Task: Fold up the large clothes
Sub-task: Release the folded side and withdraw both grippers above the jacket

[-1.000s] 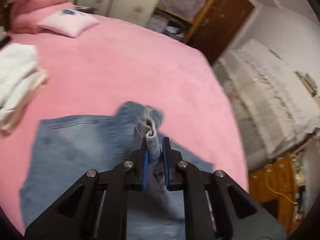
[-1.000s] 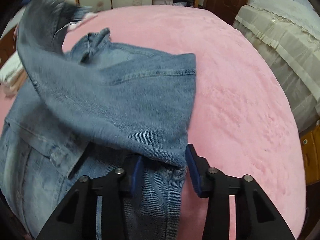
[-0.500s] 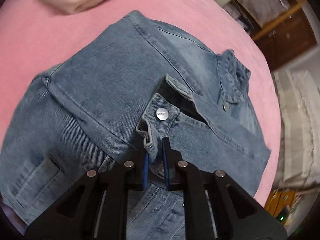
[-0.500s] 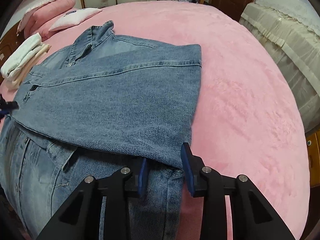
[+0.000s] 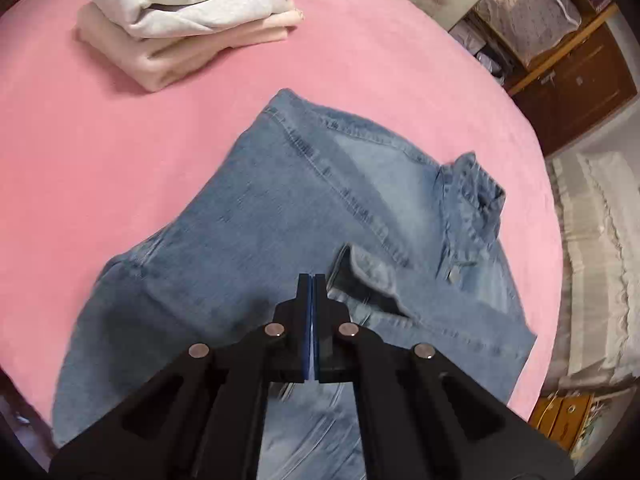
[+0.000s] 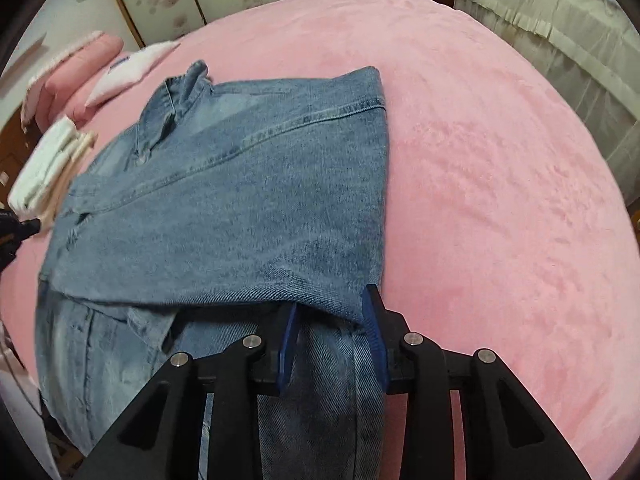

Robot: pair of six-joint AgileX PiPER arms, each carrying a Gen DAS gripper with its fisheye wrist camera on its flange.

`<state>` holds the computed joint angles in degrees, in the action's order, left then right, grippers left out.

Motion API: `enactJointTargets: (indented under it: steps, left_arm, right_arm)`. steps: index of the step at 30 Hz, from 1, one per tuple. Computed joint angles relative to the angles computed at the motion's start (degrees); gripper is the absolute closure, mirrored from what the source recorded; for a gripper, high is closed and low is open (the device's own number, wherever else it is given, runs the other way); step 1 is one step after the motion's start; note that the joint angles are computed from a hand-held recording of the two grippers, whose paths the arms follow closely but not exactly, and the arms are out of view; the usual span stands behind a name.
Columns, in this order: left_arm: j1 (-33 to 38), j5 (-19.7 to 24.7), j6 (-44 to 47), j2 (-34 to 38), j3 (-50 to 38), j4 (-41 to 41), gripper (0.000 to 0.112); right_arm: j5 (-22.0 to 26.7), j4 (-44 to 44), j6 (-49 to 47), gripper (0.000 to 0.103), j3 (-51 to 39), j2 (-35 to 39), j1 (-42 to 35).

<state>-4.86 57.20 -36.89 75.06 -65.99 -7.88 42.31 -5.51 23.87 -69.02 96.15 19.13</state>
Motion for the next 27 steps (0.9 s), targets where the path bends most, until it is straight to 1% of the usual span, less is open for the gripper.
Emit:
enactJointTargets:
  steps: [2, 4, 5, 7, 8, 9, 10, 11, 12, 13, 14, 15, 17, 18, 19, 20, 21, 22, 23, 24, 25, 26, 27]
  left_arm:
    - [-2.5, 2.7, -2.9, -2.7, -0.4, 4.6, 0.112]
    - [-7.0, 7.5, -5.1, -4.4, -2.7, 8.5, 0.112]
    - [-9.6, 9.0, -5.0, -4.2, -4.0, 8.0, 0.112]
    - [-13.4, 11.1, -3.4, -4.7, -5.5, 4.7, 0.112]
    - [-16.2, 11.1, -2.9, -3.4, -6.7, 2.6, 0.112]
    - [-18.2, 10.8, -1.9, -2.3, -7.7, 0.7, 0.112]
    - [-20.4, 9.8, -0.9, -0.8, -8.3, -1.2, 0.112]
    - [-22.3, 9.0, -0.3, 0.6, -8.8, -2.4, 0.112]
    - [-25.0, 8.1, -0.7, 2.7, -9.6, -2.5, 0.112]
    - [-27.6, 7.6, -1.7, 5.2, -10.6, -2.1, 0.112]
    - [-29.5, 6.7, -2.6, 7.3, -11.1, -1.9, 0.112]
    - [-30.6, 5.8, -3.2, 8.3, -11.1, -2.0, 0.112]
    - [-32.2, 4.5, -5.0, 11.1, -10.8, -1.8, 0.112]
    - [-32.6, 4.6, -6.1, 12.1, -10.6, -1.0, 0.112]
    - [-33.1, 5.7, -7.8, 13.2, -10.2, 0.7, 0.112]
    - [-33.0, 6.8, -9.1, 13.9, -9.3, 2.0, 0.112]
    - [-32.3, 6.6, -9.2, 13.8, -8.0, 1.9, 0.112]
    - [-30.9, 5.0, -8.9, 12.2, -5.4, 1.2, 0.112]
    - [-29.9, 4.4, -9.5, 10.3, -3.2, 2.3, 0.112]
    - [-29.9, 5.8, -10.6, 9.6, -3.0, 4.8, 0.112]
    - [-30.2, 8.2, -12.0, 9.0, -2.8, 9.3, 0.112]
    - [-30.4, 9.8, -12.8, 8.5, -2.4, 12.6, 0.112]
    - [-30.3, 11.6, -12.9, 8.1, -1.7, 16.0, 0.112]
  right_arm:
    - [3.7, -0.5, 1.0, 0.071, -1.5, -0.3, 0.8]
    - [6.8, 4.3, -1.7, 0.071, -1.7, -1.6, 0.1]
    - [8.5, 6.5, -2.1, 0.071, -1.7, -2.8, 0.2]
    - [9.7, 8.5, -1.2, 0.072, -1.2, -5.1, 1.1]
    - [9.7, 10.3, -0.8, 0.074, -1.1, -6.4, 2.0]
    - [9.4, 11.4, -0.4, 0.077, -1.0, -7.1, 2.6]
    - [8.1, 13.9, -0.2, 0.085, -0.9, -7.6, 3.2]
    - [6.1, 18.6, -1.6, 0.091, -0.7, -7.4, 3.3]
    - [4.1, 23.1, -3.2, 0.099, -0.9, -6.3, 3.6]
    - [2.8, 25.3, -4.1, 0.101, -1.4, -5.2, 4.1]
    - [0.2, 25.6, -3.7, 0.102, -2.3, -3.5, 5.6]
    - [-1.3, 25.0, -3.5, 0.102, -4.2, -1.4, 7.1]
    - [-1.5, 23.3, -3.1, 0.102, -8.8, 2.9, 9.1]
    - [-0.8, 24.8, -4.4, 0.102, -10.9, 5.3, 9.1]
    - [0.2, 26.1, -5.3, 0.102, -12.5, 7.1, 9.0]
    - [1.5, 26.2, -5.7, 0.102, -13.7, 8.9, 9.0]
    - [2.2, 25.1, -5.7, 0.102, -13.9, 9.6, 8.9]
    - [2.7, 23.1, -5.9, 0.102, -13.2, 9.7, 8.6]
    - [2.4, 20.5, -5.8, 0.102, -11.3, 8.7, 8.0]
    - [1.9, 17.9, -5.2, 0.102, -8.9, 7.1, 6.8]
    - [2.3, 15.3, -3.9, 0.102, -7.7, 6.2, 5.7]
    - [2.5, 12.8, -2.6, 0.102, -5.7, 4.7, 3.6]
    - [1.8, 12.6, -2.6, 0.103, -2.9, 2.6, 0.3]
